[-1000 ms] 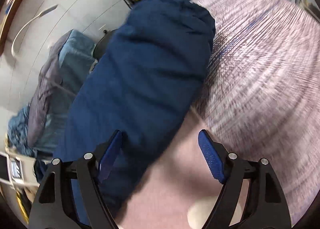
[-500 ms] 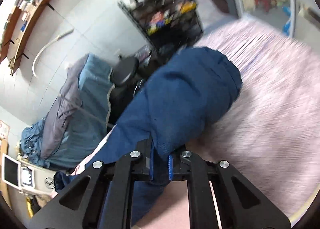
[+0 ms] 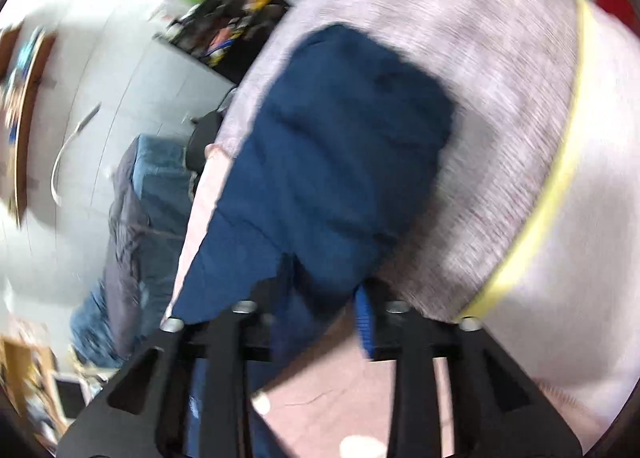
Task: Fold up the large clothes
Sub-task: 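Grasp the sleeve cuff with the right tool and lay it across the jacket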
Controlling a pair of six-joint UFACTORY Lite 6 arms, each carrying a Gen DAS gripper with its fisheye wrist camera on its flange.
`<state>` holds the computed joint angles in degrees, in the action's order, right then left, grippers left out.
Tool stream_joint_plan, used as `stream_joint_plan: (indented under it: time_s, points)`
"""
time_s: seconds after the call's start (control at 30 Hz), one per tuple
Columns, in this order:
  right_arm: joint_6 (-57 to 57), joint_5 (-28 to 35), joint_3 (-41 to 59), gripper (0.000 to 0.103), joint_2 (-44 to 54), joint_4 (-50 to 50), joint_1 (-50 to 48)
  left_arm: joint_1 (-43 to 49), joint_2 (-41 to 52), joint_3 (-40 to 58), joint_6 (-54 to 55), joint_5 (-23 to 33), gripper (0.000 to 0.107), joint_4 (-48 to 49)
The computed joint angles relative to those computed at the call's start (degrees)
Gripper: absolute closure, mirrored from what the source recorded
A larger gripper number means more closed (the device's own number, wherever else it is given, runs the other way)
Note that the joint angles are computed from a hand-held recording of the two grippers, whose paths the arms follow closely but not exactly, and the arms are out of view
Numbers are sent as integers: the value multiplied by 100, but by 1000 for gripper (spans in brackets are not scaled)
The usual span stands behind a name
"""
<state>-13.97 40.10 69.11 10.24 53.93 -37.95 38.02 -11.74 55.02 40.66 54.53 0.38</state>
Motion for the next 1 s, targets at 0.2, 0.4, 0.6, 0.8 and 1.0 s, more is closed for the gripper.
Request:
stream_joint_plan:
  time_s: [0.2,0.4,0.6,0.8,1.0]
  points:
    - [-88,-63,-330,48,-465,-96,-551,339,369,199,238,-7,11,-274]
    - [148,-132,361,48,325,-141,-470,283,440,250,219,34,11,-272]
    - [935,-783,793,74,691,-1239,173,186,283,175,151,41,11,-202]
    - [1905,-592,1720,89,589,-2931,1290,319,144,-35,29,3,11,-159]
    - [2880,-70,3521,89,916,-4401,3212,295,58,-70,225,-231,11,-167]
